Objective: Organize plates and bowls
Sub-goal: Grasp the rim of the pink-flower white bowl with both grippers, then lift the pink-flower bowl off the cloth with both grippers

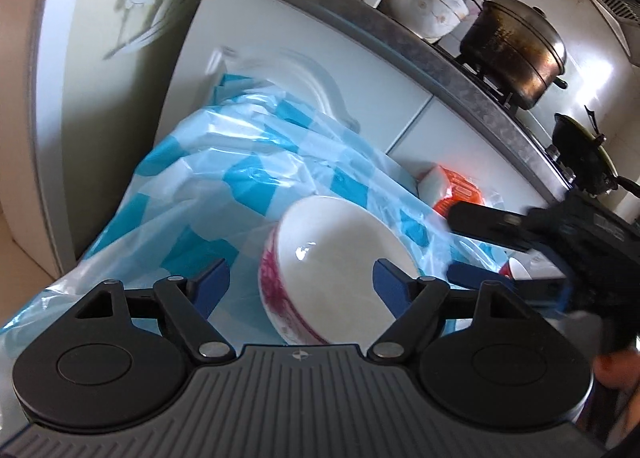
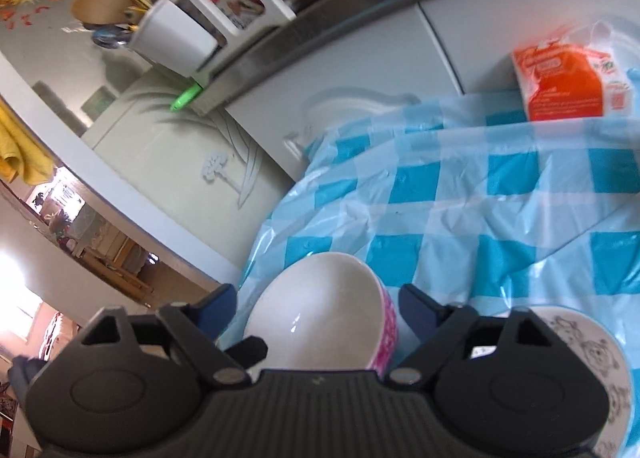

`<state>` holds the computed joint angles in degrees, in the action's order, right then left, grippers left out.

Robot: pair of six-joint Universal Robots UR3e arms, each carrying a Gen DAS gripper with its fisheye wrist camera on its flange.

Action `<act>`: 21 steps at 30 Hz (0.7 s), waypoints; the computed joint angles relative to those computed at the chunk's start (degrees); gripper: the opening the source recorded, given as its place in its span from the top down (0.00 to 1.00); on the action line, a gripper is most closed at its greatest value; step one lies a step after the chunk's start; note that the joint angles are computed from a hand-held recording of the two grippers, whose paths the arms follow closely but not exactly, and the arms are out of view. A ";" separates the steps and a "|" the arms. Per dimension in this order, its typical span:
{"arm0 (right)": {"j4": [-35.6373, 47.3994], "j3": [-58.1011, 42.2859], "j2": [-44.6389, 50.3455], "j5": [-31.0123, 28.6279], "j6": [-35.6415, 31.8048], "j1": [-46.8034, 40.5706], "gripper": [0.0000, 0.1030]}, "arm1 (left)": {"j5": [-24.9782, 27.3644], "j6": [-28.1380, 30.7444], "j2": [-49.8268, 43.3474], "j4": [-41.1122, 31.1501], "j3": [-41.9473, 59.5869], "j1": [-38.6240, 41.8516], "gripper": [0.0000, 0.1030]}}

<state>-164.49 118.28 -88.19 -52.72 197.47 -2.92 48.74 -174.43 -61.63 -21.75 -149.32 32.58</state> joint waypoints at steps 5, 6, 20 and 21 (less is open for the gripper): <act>4.68 -5.46 4.35 -2.71 0.30 2.17 0.17 | 1.04 -1.68 -4.05 3.66 0.16 -1.78 0.17; 5.28 -6.01 4.91 -3.11 0.02 2.33 0.17 | 1.24 -2.21 -5.37 5.19 0.20 -2.16 0.21; 10.13 -12.47 8.70 -3.83 -3.38 4.22 0.18 | 7.95 -6.54 -9.70 13.32 0.17 -6.25 0.71; 11.27 -13.66 9.54 -4.05 -3.73 4.61 0.18 | 8.24 -6.59 -10.07 13.74 0.20 -6.48 0.71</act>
<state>-153.22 104.61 -78.65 -56.77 193.73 1.69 56.97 -181.02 -71.70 -8.01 -149.12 26.10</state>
